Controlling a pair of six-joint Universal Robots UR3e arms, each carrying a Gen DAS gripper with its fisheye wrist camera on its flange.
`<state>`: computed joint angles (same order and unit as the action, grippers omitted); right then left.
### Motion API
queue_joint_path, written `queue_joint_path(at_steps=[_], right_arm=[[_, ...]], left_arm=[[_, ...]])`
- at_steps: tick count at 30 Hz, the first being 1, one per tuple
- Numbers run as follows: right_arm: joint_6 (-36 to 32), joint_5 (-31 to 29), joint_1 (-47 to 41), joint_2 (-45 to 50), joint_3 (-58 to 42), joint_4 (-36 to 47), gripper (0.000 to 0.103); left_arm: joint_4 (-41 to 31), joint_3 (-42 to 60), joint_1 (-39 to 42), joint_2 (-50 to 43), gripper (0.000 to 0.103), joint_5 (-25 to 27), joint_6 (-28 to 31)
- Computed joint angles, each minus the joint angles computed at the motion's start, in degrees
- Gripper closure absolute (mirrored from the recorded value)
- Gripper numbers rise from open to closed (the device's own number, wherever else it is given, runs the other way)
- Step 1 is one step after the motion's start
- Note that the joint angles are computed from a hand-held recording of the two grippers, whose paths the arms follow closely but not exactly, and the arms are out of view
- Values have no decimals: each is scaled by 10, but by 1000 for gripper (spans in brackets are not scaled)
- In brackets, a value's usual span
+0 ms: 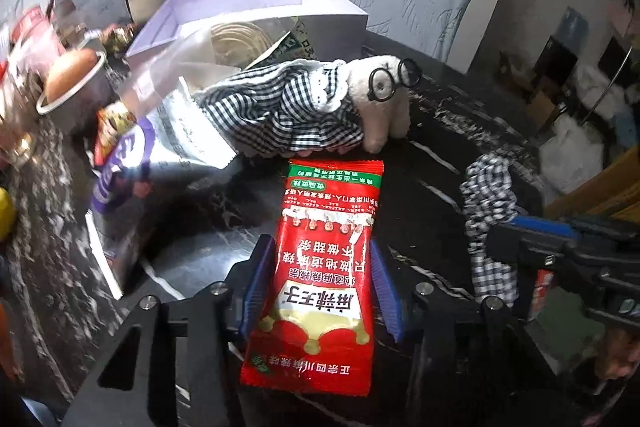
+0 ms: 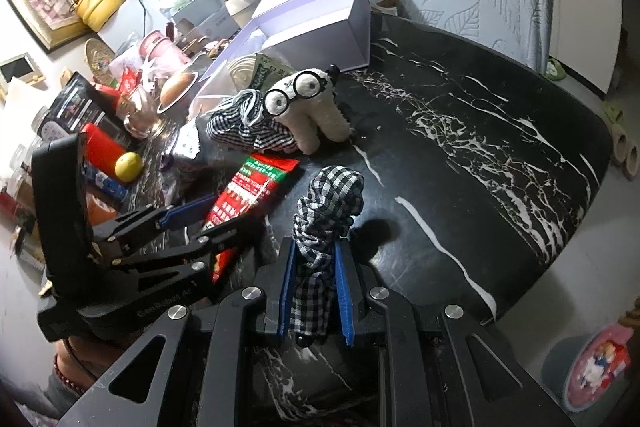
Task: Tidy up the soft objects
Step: 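Carry the red packet and scrunchie over the lavender box with both grippers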
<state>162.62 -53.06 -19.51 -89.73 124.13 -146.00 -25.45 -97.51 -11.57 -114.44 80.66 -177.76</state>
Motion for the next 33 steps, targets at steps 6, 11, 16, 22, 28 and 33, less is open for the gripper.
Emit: queue_joint_path(at_steps=[6,11,16,22,28,33], right_arm=[[-4,4,-1,1,3,-2,84],[-6,5,2,-10,7,-1,84],[-5,10,6,-25,12,-2,84],[-3,8,13,-47,2,4,84],[-3,6,23,-64,-26,7,84],[-4,17,28,-61,-59,1,84]], left_arm=[[-4,-26,10,23,56,-23,2],[9,-55,15,53,56,-30,2],[24,-79,22,91,56,-37,4],[43,-94,33,129,56,-48,4],[59,-78,38,137,56,-67,5],[64,-51,45,137,56,-78,7]])
